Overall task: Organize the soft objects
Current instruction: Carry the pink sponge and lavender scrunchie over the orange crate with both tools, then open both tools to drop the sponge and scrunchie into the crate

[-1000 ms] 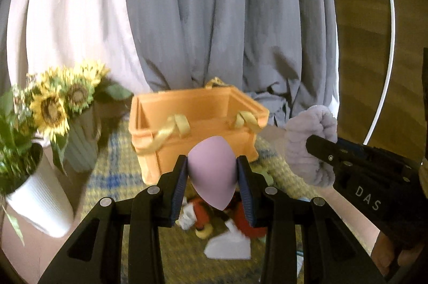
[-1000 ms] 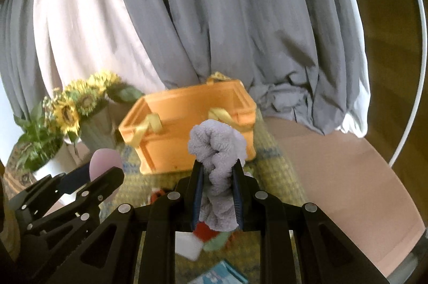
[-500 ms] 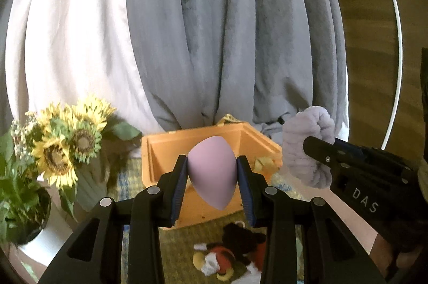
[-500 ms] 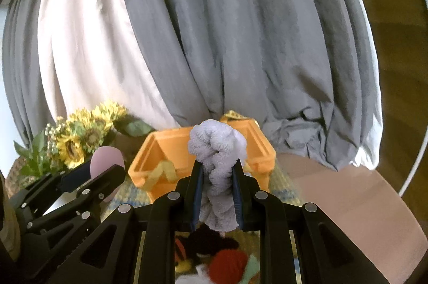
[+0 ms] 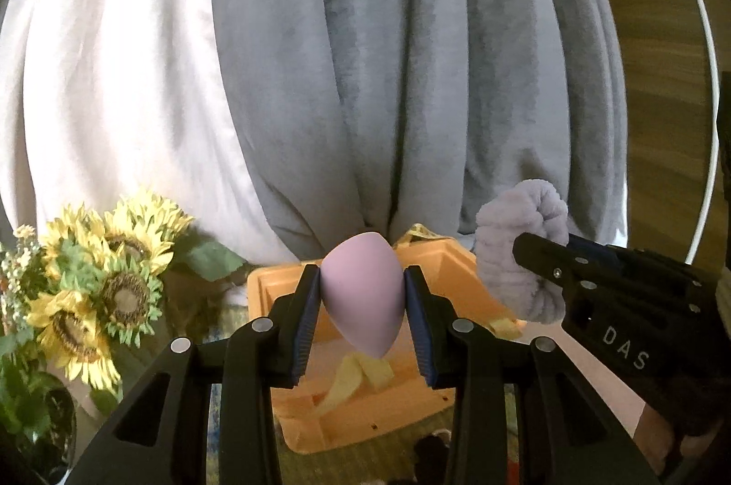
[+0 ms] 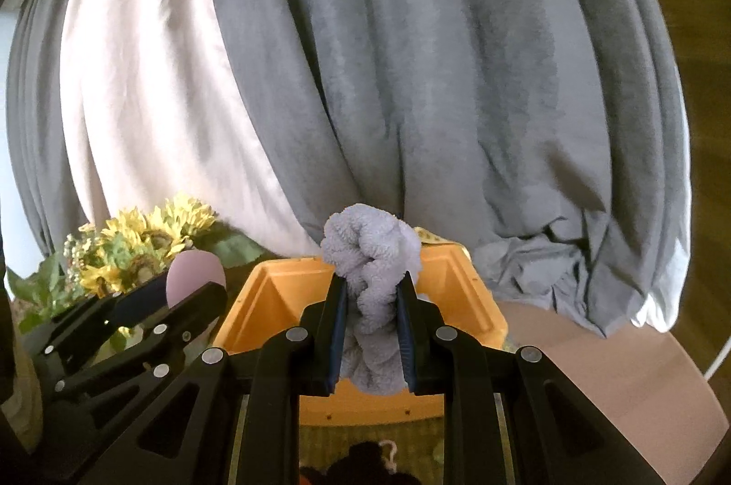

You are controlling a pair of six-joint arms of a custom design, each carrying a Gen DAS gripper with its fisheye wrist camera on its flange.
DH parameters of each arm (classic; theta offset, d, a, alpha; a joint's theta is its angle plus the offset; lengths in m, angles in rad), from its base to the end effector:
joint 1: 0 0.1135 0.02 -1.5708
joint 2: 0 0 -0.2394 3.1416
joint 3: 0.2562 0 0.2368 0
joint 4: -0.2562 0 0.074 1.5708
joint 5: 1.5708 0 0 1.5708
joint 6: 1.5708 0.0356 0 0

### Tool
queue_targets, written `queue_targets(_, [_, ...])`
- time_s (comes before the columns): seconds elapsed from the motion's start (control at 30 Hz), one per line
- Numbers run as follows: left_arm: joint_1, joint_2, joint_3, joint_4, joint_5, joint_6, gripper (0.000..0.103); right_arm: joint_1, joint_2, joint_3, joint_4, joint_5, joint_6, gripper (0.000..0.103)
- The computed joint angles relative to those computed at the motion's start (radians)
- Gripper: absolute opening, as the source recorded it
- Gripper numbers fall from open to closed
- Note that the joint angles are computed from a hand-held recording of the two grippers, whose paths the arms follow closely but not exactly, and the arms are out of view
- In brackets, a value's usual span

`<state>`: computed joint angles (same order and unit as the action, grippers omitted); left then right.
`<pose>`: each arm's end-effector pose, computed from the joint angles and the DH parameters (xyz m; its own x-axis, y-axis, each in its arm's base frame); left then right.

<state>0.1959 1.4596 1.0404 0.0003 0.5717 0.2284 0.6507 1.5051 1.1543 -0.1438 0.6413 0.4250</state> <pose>0.3196 0.0438 0.2707 -0.3159 0.1314 -0.9396 0.4031 0.9151 -0.0075 0.2757 0.1831 0.2813 -0.3715 0.1324 -0.9189 0.0952 0.9900 0.1042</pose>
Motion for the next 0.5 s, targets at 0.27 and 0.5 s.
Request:
queue_targets(0.27, [-0.041, 0.161, 0.128, 0.017, -0.062, -0.019, 0.036, -0.1, 0.133, 0.101, 0.036, -0.105, -0.052, 0.021])
queue_targets(0.5, [-0.084, 0.337, 0.259, 0.009, -0.137, -0.007, 0.036, -0.168, 0.29, 0.218, 0.032, -0.163, -0.068, 0.022])
